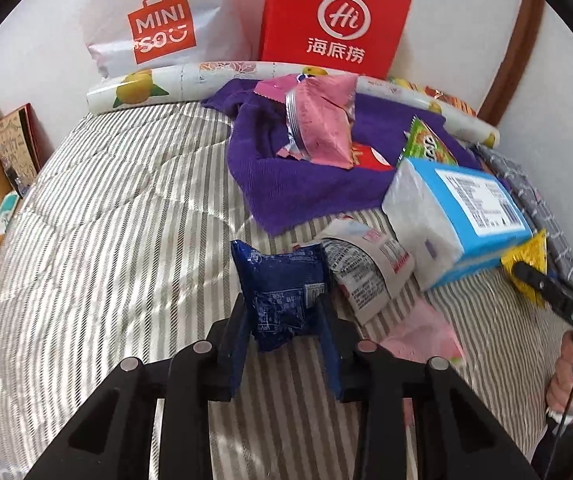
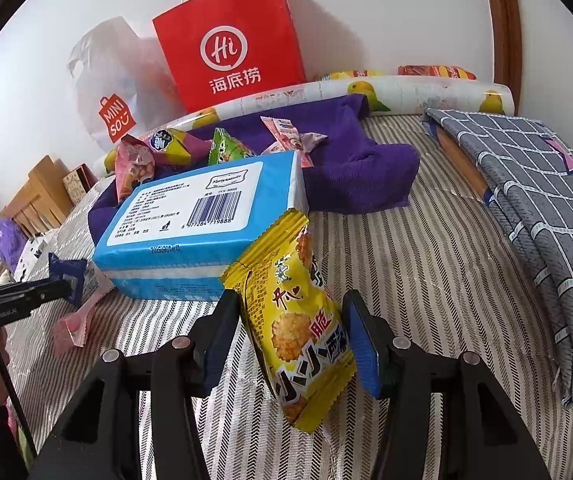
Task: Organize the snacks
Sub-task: 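Lift the blue packet and yellow bag toward the purple towel with both tools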
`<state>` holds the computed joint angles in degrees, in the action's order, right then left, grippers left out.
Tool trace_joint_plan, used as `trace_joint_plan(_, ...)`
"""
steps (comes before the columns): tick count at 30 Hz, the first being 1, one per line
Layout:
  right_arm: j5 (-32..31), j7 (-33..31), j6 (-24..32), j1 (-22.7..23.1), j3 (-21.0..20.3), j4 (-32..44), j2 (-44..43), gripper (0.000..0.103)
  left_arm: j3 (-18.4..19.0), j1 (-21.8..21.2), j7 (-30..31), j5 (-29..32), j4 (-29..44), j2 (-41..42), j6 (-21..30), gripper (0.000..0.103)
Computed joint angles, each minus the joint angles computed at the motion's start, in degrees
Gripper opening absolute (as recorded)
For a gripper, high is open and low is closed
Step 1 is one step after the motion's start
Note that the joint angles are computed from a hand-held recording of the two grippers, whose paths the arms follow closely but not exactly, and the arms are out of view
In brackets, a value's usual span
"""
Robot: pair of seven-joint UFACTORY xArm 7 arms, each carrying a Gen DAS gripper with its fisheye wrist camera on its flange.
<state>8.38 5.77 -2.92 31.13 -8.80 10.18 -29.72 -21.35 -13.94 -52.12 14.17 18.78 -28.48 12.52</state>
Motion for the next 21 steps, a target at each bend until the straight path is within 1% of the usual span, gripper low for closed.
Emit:
trace_joint_plan(2, -0.08, -0.02, 0.11, -0.13, 0.11, 0.11, 0.17, 0.054, -0.36, 0.45, -0.15, 0.46, -0.08, 0.43, -1.28, 0.022)
trace_joint_plan(4, -0.14, 0.04, 0.15, -0.37, 0.4, 0.13, 0.2, 0.054, 0.42, -0.61, 0.35, -0.25, -0.36, 0.2, -2.35, 0.019)
trace_joint_plan(9, -0.07, -0.02, 0.01, -0.15, 0.14, -0.06, -0.19, 0.053, 0.98, -2.96, 0.76, -2.22, -0.82, -2.84, -0.46, 0.017)
trace_joint_plan(10, -0.19, 0.37, 0.11, -1.09, 1.24, -0.23, -0.51, 0.053, 1.07, -3.39, 0.94, -2.55, -0.81, -3.32, 0.16, 0.017)
trace_joint_plan(12, -1.07, 2.23, 1.48, -5.56, 6.56, -0.91, -2.33, 0.051, 1.42, -4.42, 1.31, -3.23, -1.12, -4.82, 0.92, 0.016)
trace_joint_plan(13, -1.22, 2.4, 2.46, -5.68, 7.03, -1.34, -3.9, 0.049, 1.65, -4.93, 1.51, -3.63, -1.37, -5.55, 1.05, 0.016)
trace_joint_plan(15, -1.37, 1.89, 5.22, -3.94, 5.68, -1.86, -7.54, 0.047, 1.85, -5.85, 1.91, -4.27, -1.67, -7.35, 1.62, 0.016)
trace_joint_plan(16, -1.35, 1.96, 6.55, -3.96, 6.12, -2.13, -9.58, 0.047, 1.81, -6.07, 2.01, -4.5, -1.73, -8.04, 1.72, 0.016)
trace_joint_plan(21, -2.43, 3.13, 11.88, -6.44, 10.59, -2.25, -17.06, 0.047, 3.29, -8.73, 4.14, -6.55, -1.41, -10.66, 1.18, 0.016)
